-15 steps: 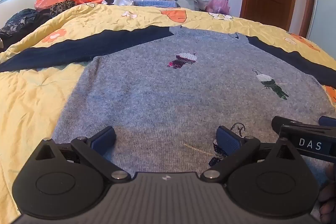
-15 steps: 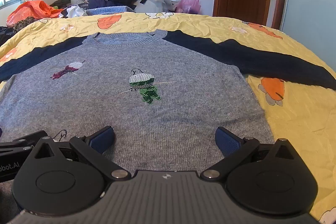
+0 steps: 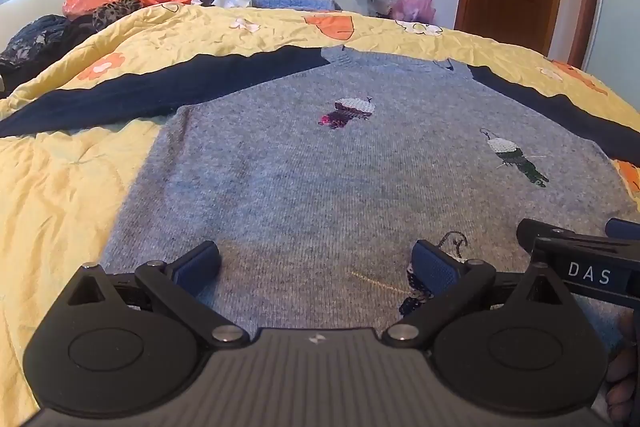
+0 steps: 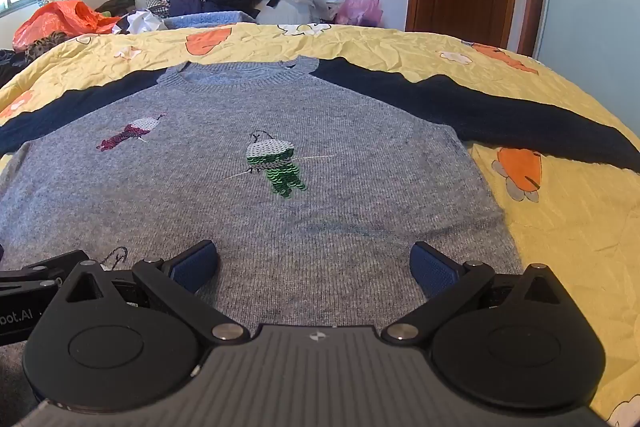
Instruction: Fold small clothes
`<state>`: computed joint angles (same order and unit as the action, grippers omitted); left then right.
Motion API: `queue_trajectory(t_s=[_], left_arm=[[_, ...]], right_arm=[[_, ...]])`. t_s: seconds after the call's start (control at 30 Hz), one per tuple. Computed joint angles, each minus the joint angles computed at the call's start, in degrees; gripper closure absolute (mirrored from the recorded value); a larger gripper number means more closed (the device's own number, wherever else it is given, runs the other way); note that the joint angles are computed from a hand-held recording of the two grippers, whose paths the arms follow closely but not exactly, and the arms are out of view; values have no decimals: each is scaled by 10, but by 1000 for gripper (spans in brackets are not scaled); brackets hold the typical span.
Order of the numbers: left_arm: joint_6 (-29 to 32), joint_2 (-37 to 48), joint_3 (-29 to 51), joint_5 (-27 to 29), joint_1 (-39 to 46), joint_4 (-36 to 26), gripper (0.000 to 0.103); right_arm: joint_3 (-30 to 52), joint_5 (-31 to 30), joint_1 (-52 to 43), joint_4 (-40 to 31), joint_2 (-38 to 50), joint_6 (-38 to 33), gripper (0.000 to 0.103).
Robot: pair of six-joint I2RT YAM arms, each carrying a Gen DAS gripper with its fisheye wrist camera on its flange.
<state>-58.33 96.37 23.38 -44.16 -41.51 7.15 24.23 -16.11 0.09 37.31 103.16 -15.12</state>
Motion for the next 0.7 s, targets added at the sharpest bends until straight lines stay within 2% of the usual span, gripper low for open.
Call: queue_trajectory(t_s=[0.17, 0.7], left_arm=[[-18, 3, 10, -11, -12, -27, 0], [-3, -8, 0, 0, 1, -11, 0]], right_arm=[[0, 1, 1, -1, 0, 0, 0], [0, 1, 1, 1, 1, 0, 0]])
